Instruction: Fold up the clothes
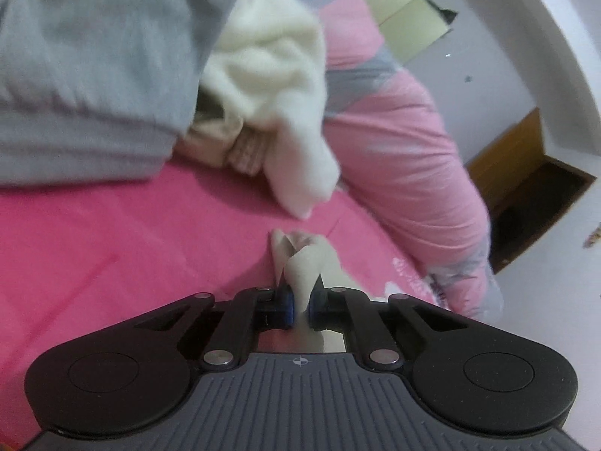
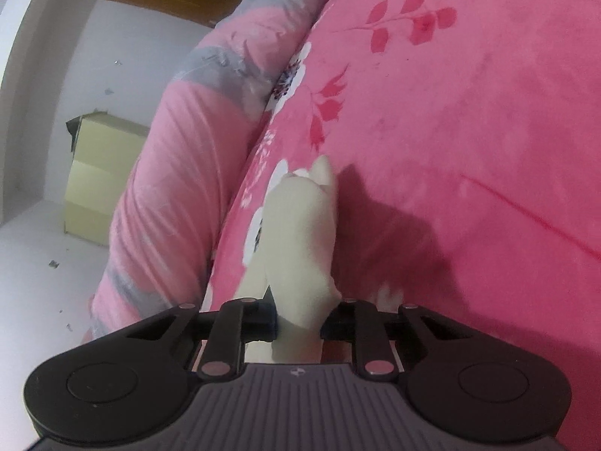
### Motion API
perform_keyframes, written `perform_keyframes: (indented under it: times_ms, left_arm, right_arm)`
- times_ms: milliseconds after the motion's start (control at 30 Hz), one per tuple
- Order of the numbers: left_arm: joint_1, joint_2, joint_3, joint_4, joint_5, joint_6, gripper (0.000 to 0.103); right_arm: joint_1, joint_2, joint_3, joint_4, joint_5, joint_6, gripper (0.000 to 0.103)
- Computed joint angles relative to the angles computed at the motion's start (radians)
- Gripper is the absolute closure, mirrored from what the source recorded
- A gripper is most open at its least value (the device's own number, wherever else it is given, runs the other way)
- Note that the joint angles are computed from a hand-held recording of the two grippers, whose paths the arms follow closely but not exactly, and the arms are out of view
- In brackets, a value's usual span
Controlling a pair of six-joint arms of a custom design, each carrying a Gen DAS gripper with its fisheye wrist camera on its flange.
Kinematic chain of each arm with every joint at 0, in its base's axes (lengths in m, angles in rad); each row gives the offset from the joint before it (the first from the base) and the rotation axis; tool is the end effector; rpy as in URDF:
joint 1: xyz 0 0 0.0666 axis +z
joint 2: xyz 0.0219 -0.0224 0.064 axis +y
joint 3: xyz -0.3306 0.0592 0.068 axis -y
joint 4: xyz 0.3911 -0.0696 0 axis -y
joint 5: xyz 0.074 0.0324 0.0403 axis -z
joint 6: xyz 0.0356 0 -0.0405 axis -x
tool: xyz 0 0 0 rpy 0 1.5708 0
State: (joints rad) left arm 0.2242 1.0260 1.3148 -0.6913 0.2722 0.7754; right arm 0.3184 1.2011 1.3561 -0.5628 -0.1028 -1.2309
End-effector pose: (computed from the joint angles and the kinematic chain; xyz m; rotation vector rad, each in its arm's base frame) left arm 0.3758 0.0755 0.5174 -0.8008 1.8450 -0.6243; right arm 0.4289 0.1448 0.4802 0.8817 1.9615 1.0672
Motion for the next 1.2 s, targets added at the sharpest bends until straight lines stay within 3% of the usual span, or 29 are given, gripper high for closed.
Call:
perform_keyframes:
  times_ms: [100, 233, 300, 400, 433, 500, 533, 600, 667, 700, 800, 1000, 1133, 1200]
  left_arm:
    - [0.067, -0.068, -0.016, -0.079, 0.095, -0.03, 0.098]
    - [0.216, -0.178, -0.048, -0.259, 0.256, -0.133, 0.098]
    - [0.26, -0.21, -0.072, -0.344, 0.292, -0.199, 0.098]
    - [0.252, -0.236, -0.131, -0.372, 0.252, -0.399, 0.085]
    - [0.234, -0.242, -0.145, -0.365, 0.208, -0.464, 0.074]
    - [0.241, -0.244, -0.13, -0.37, 0.198, -0.508, 0.072]
    - [0.248, -0.244, -0.119, -0.373, 0.198, -0.524, 0.069]
    - [0.263, -0.256, -0.111, -0.336, 0.171, -0.567, 0.06]
    - [0.269, -0.256, -0.095, -0.294, 0.142, -0.597, 0.042]
    - [0.272, -0.247, -0.083, -0.281, 0.148, -0.607, 0.04]
    - [0.248, -0.174, -0.014, -0.299, 0.176, -0.671, 0.035]
    - [0.054, 0.007, 0.104, -0.32, 0.024, -0.875, 0.035]
    - [0.02, 0.072, 0.142, -0.342, 0.017, -0.884, 0.037]
    - [0.024, 0.088, 0.155, -0.346, 0.037, -0.886, 0.046]
  right_arm:
    - [0.034, -0.116, -0.08, -0.011, -0.006, -0.037, 0.082]
    - [0.119, -0.321, -0.248, -0.063, 0.033, -0.142, 0.082]
    - [0.175, -0.421, -0.32, -0.099, 0.065, -0.199, 0.082]
    - [0.208, -0.479, -0.409, -0.075, 0.096, -0.154, 0.083]
    - [0.2, -0.486, -0.415, -0.059, 0.079, -0.135, 0.081]
    - [0.17, -0.453, -0.345, -0.147, 0.03, -0.077, 0.075]
    - [0.165, -0.431, -0.293, -0.218, 0.049, -0.02, 0.068]
    - [0.189, -0.407, -0.197, -0.354, 0.197, 0.11, 0.054]
    - [0.204, -0.403, -0.145, -0.412, 0.32, 0.19, 0.053]
    - [0.199, -0.406, -0.133, -0.405, 0.346, 0.218, 0.053]
    - [0.157, -0.375, -0.112, -0.333, 0.284, 0.296, 0.053]
    - [0.141, -0.133, 0.042, -0.314, 0.189, 0.479, 0.053]
    - [0.138, -0.043, 0.112, -0.331, 0.186, 0.564, 0.053]
    - [0.129, -0.033, 0.119, -0.346, 0.15, 0.581, 0.054]
